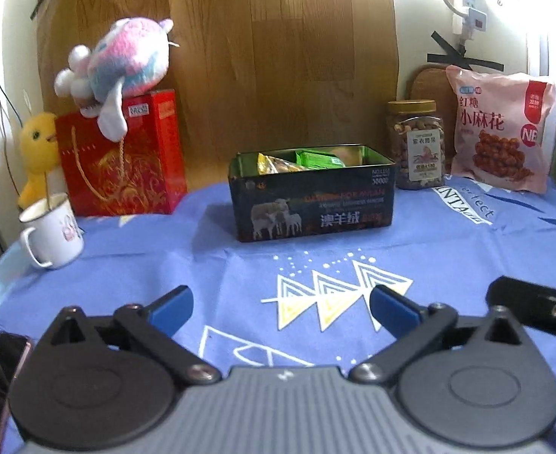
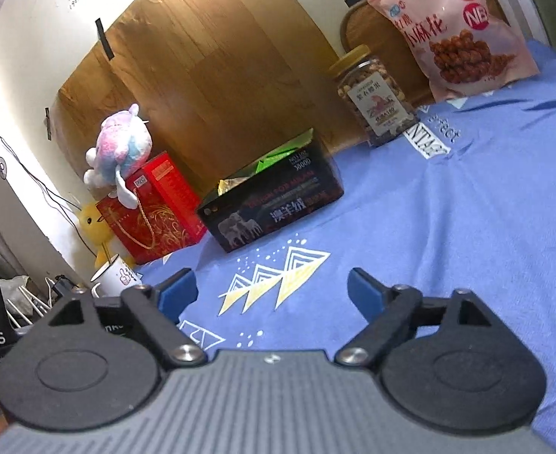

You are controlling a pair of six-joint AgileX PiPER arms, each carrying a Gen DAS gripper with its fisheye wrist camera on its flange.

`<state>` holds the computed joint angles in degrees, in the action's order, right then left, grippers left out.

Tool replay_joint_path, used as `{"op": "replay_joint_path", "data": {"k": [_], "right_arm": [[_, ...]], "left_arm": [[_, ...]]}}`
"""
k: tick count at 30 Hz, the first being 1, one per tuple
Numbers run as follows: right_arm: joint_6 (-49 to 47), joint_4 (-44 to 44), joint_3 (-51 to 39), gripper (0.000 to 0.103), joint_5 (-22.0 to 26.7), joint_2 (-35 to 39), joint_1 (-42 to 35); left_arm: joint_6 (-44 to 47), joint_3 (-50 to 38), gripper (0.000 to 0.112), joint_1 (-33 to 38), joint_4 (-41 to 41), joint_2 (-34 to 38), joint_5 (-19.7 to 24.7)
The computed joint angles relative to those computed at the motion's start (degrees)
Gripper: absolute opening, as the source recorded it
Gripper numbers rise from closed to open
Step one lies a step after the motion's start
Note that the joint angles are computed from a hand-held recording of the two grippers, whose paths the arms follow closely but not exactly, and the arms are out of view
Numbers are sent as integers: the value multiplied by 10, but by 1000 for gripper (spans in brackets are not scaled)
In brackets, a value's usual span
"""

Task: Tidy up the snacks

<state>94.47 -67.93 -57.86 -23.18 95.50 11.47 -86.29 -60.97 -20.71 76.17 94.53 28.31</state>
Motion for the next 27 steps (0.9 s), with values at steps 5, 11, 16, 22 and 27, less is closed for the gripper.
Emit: {"op": "replay_joint_path", "data": {"k": [5,11,16,22,27], "right_arm": [[-11,9,6,97,9,-11,4],[17,-18,5,103,14,-10,5],[-9,-3,36,103,30,-43,-8],[-102,114,82,103,46,-74,-27],[-141,148,96,103,57,-83,-30]], "left_arm": [[28,-5,103,0,-27,0,5],[15,-3,103,-18,2,7,33],[-39,1,103,-29,50,16,25],[-33,-12,103,-24,25,22,-25],[-18,-24,103,-29,-1,26,-35]]}}
